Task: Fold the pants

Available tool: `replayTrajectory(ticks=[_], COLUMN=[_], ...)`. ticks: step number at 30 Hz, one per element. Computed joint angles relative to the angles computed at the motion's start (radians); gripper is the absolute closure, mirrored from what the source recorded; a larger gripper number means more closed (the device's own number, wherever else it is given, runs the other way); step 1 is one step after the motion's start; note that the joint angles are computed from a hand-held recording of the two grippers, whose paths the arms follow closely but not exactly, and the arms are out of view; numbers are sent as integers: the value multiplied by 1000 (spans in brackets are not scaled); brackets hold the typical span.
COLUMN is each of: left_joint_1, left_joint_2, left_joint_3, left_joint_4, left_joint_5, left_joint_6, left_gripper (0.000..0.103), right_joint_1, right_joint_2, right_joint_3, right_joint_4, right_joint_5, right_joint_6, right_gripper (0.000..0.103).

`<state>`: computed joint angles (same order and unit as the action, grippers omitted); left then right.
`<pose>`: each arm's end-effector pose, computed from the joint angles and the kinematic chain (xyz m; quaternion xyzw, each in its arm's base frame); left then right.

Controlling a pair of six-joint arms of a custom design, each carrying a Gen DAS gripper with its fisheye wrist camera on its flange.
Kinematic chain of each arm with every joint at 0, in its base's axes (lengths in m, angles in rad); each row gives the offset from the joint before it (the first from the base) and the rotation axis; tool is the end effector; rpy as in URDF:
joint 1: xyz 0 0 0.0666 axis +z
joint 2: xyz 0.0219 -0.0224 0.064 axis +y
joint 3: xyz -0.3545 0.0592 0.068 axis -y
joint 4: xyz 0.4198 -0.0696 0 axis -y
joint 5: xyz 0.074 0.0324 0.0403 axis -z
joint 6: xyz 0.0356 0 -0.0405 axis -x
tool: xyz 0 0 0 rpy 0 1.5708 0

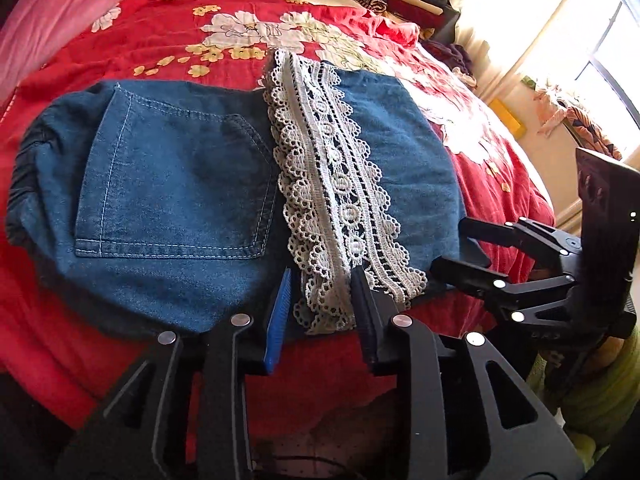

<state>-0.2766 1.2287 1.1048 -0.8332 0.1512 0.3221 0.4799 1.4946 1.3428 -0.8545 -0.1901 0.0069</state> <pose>0.4278 -0.1274 0.3461 0.0012 0.9508 -0.1576 0.2666 0.4724 0.2530 0.3336 -0.2561 0.9215 0.1536 0.2482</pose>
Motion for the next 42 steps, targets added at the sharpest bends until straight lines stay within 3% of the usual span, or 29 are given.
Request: replayTrajectory(ticks=[12,15,16,18,25,26,27,42], left_joint_1=[2,6,8,9,21,24,28,78], left_joint_2=[-37,-48,-53,-60,-100,-104,-109,-173], left_joint_3=[5,10,10,12,0,-2,-4,-40], left_joint_4=[27,34,37,40,57,59,60,70], left_joint_5=[-19,-24,-23,-31,-43,-45,-47,-106], left_joint_6=[-7,-4,-4,-7,-3,-3,-4,3], left_gripper=[63,62,61,43,36,34,32,10], right_joint_1=[-7,-10,-11,-11,-16,-17,-15,26], right_joint_2=[-76,-87,-90,-97,-97,-96,-99,-35], right_joint_3=[-26,-17,-14,-8,33,41,42,193], right_joint_4=[43,46,48,53,45,44,52,39], right_joint_5=[22,30,33,40,62,68,87,134], right_joint_6=[-26,-32,-33,-34,-46,-48,-57,-32], right_gripper=[32,32,32,32,32,9,4,4])
